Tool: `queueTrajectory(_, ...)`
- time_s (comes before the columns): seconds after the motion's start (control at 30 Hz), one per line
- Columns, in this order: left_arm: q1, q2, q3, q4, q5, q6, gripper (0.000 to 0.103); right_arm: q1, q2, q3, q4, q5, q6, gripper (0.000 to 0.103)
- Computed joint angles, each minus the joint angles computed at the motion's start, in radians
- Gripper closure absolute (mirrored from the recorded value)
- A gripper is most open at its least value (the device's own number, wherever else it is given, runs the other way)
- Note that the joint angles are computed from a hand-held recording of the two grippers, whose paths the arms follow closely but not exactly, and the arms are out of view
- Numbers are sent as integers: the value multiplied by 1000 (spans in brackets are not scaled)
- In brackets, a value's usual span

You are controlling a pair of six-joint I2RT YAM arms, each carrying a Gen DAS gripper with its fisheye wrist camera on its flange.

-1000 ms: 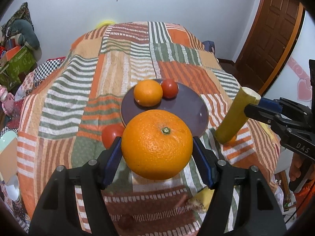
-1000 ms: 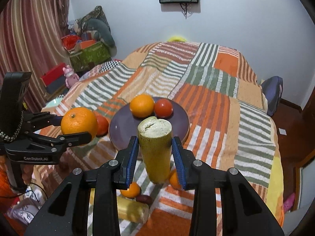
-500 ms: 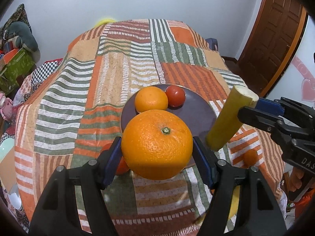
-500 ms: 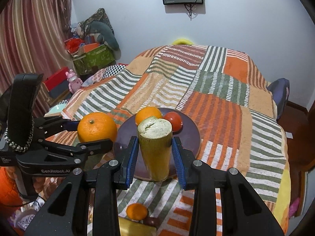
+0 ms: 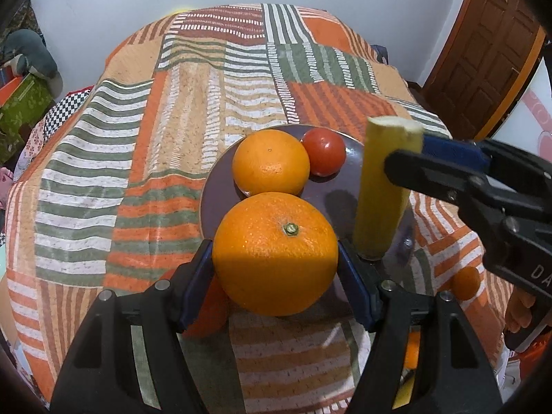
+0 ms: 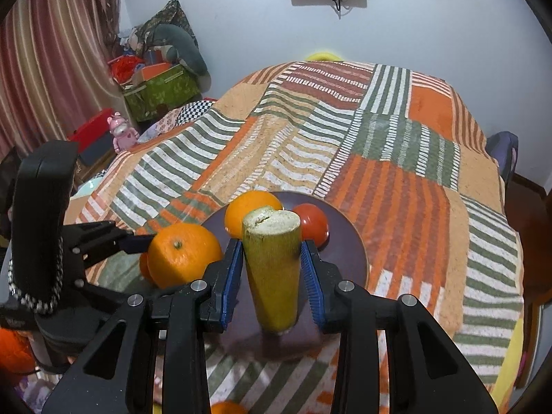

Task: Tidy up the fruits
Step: 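Carry the gourd with the right tool while the left tool carries the orange onto the plate, then open both tools to leave gourd and orange on the plate, withdraw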

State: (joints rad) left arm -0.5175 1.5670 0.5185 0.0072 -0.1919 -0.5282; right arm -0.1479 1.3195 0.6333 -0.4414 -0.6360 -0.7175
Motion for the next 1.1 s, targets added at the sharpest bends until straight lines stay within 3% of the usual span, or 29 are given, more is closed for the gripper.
queueTrajectory(0.33,42,101,45,42,31,41,34,79,108,34,91,66,73,72)
queueTrajectory(0.43,44,119,52,51,36,45,34,90,152,47,89,84,65,84)
queueTrajectory(0.93,49,132,69,14,49,33,34,77,119,25,64,100,31,82)
queueTrajectory(1.1,34,69,45,-26,45,15,34,32,36,-6,29,81,3,71)
